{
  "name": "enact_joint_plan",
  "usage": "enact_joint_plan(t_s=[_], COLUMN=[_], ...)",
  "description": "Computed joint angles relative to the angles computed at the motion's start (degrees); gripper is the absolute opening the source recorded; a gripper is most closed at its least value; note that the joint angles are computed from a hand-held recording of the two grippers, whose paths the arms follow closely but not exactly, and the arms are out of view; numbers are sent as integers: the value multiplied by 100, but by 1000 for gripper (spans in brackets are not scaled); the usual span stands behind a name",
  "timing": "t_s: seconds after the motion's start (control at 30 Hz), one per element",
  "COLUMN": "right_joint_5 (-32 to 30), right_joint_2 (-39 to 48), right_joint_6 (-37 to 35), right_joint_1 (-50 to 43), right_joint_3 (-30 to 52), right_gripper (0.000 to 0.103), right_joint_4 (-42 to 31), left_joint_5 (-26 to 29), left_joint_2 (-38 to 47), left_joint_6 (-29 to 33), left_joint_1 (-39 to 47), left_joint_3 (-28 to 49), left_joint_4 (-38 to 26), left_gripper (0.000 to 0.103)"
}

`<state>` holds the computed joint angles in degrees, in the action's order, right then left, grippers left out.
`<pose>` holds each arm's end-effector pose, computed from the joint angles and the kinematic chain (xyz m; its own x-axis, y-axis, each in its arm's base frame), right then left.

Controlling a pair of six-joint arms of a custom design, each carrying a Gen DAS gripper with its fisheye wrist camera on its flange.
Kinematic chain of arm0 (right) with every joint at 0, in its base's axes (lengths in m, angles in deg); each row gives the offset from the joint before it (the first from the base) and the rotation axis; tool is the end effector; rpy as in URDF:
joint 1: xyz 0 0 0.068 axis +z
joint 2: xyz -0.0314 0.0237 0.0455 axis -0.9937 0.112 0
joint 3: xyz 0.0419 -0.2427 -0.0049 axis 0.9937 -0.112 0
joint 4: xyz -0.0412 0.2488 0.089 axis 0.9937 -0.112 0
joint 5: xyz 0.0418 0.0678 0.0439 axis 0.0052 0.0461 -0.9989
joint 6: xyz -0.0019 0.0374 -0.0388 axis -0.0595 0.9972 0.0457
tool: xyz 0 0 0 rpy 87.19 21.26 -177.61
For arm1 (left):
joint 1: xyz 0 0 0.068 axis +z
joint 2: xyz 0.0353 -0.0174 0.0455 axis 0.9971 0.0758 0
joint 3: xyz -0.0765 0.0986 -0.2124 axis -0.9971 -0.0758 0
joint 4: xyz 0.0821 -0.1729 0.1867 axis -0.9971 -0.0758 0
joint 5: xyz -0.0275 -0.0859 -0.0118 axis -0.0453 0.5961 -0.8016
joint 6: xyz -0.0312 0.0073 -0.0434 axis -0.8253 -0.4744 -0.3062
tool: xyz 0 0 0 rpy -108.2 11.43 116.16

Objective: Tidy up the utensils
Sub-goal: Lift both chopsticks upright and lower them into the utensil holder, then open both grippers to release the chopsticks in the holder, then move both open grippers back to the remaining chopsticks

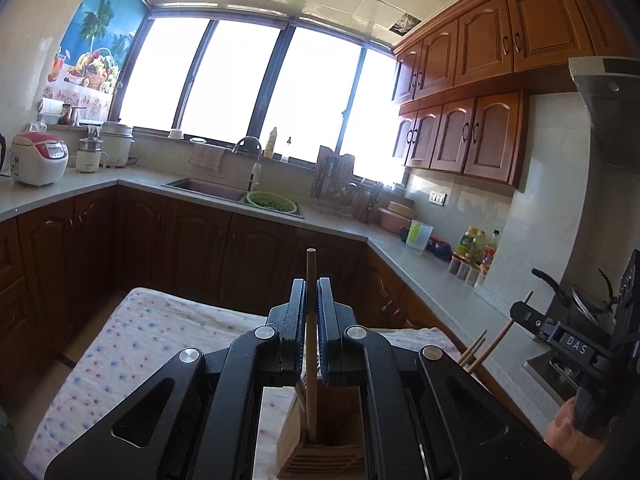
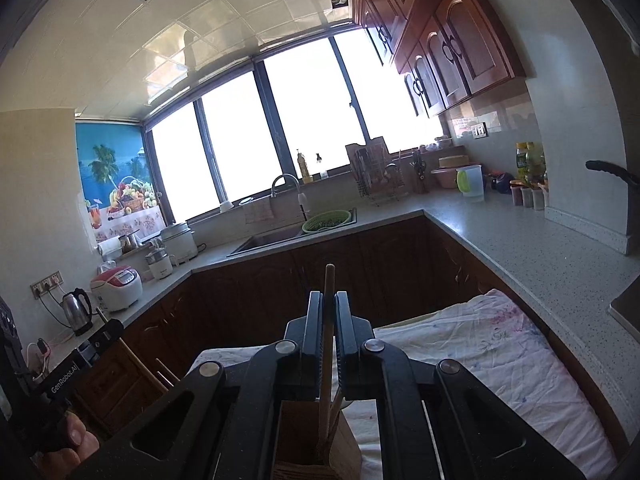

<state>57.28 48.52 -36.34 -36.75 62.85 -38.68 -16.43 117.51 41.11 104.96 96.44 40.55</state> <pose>0.1314 0.1015 0.3975 -0.2259 0.2950 -0.9284 0.1164 0.9544 0.2750 0.2054 0.0463 0.3842 -0.3062 -0.1646 -0.9376 0.3477 0.8975 -0.2711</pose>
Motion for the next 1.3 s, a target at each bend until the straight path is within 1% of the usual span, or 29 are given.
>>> enact_joint_plan(t_s=[0.1,0.3,0.33,0.4,0.5,0.67,0.8,0.83,0.87,0.9,0.93,0.97,1.0,1.03,1.07,1.1,1.17,1.2,1.3], right_joint_5=[-301,-641,-683,-543,-697,-774,-902,-975,-1010,-1004,-941,-805,-624,-407,-207,-15,428,693,1537], right_joint_2=[-39,-26,18,16,69,115,86,44,-12,-67,-143,-238,-332,-409,-479,-557,-663,-716,-743], right_joint_6=[185,435,468,491,529,536,616,626,640,647,658,678,699,728,759,805,986,1122,1816], right_joint_1=[-121,-229,-234,-148,-248,-308,-358,-379,-392,-354,-281,-154,-5,170,350,536,954,1213,2086], right_joint_3=[-269,-629,-630,-636,-507,-456,-468,-497,-521,-533,-556,-597,-624,-626,-619,-615,-556,-532,-373], right_gripper=[6,6,6,6,6,6,12,13,22,41,51,69,79,82,87,92,95,96,97], right_joint_4=[-29,-80,-116,-156,-242,-274,-253,-215,-211,-191,-160,-120,-100,-109,-137,-186,-380,-521,-1215], left_joint_5=[58,-96,-110,-113,-261,-224,-122,-76,-40,-2,46,111,152,212,316,434,664,804,1128], left_joint_2=[21,55,60,68,77,174,266,271,261,234,179,92,7,-87,-189,-273,-379,-428,-621], left_joint_6=[182,510,533,568,567,629,769,807,835,839,826,804,788,777,779,813,984,1091,1530], left_joint_1=[33,-124,-148,-189,-316,-276,-195,-155,-107,-47,33,139,242,359,501,645,916,1061,1479], left_joint_3=[-146,-331,-340,-338,-269,-147,18,48,73,84,77,32,10,-24,-68,-91,-75,-74,-112], left_joint_4=[-167,-477,-512,-562,-627,-735,-987,-1050,-1113,-1152,-1174,-1169,-1192,-1200,-1203,-1243,-1475,-1606,-2041], left_gripper=[5,6,6,7,6,7,9,12,21,27,41,53,61,76,81,81,86,86,87])
